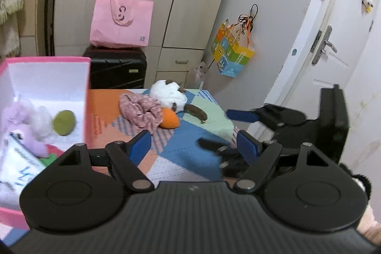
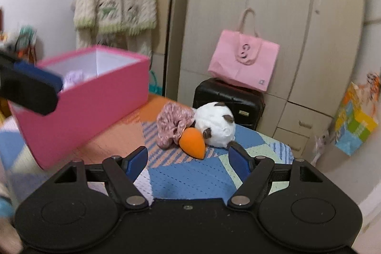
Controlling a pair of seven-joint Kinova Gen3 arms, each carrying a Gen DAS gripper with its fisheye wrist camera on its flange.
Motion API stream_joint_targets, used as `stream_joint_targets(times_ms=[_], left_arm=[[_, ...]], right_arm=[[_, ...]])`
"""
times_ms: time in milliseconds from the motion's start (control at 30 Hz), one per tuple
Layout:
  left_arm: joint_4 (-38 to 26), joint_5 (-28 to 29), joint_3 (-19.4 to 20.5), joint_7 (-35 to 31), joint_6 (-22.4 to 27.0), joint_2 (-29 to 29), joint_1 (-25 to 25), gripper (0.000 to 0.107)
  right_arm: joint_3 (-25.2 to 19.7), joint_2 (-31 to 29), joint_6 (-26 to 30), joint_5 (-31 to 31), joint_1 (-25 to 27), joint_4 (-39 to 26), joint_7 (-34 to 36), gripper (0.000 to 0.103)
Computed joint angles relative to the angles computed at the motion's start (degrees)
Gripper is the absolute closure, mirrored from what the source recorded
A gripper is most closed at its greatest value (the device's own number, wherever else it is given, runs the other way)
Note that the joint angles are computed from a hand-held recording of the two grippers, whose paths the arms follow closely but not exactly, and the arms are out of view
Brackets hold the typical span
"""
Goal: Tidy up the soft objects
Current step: 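Withdraw both open tools from the box toward the pink floral cloth, then close the left tool on the pink floral cloth while the right tool grips the orange sponge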
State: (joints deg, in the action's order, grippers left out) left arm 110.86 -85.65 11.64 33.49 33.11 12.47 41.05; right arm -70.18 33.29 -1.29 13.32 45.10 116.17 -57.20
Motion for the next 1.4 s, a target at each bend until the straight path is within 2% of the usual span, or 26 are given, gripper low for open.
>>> stream_joint_targets(times_ms=[133,333,500,567,700,900,1100,1200,1300,1400], left_arm=[[-4.57,1.94,-1.37,-2.13,2.91,4.86,0.53,0.03],[-10.33,3.94,-6.16,-3.49,1.42,11.25,0.71,0.031],[-18.26,10.53,-9.54,-8.38,4.35,17.68,1.32,0.032],[-20.22,11.69,-11.27,-8.42,4.67,19.46,1.94,0.032],[-25.2,12.62,-16.26,-6.95,9.42,24.33,5.56,0.032],[-26.4,18.25,-18.77,-9.12,6.04,25.8,4.88,0.032],[-24.26,17.8,-23.85,-3.88,1.47,26.57,7.22,0.041],[-24.61,18.34,-24.49,-3.78,1.52,27.08,7.53,0.041],[-24.62,18.12,-25.42,-3.52,1.7,27.57,8.26,0.043],[-24.29,17.15,-25.81,-3.27,2.11,27.68,9.0,0.05]], right_arm=[[0.27,5.41,4.69,1.03,-2.5,-4.73,4.11,0.027],[2.47,10.94,9.75,-1.38,-6.86,-11.32,10.0,0.028],[6.09,14.13,14.12,-4.59,-11.51,-17.31,12.99,0.035],[7.86,14.59,15.38,-6.0,-13.17,-19.16,13.77,0.036],[9.35,15.92,18.55,-9.25,-14.5,-22.31,15.68,0.038],[10.75,17.47,20.75,-14.31,-15.65,-25.26,18.53,0.038],[12.34,18.32,22.91,-18.83,-16.82,-27.2,21.75,0.039],[13.77,17.83,22.88,-20.43,-17.92,-27.34,23.55,0.046],[15.07,17.3,22.68,-22.3,-18.84,-27.23,25.11,0.059],[15.64,17.04,22.33,-24.4,-19.04,-26.85,27.0,0.061]])
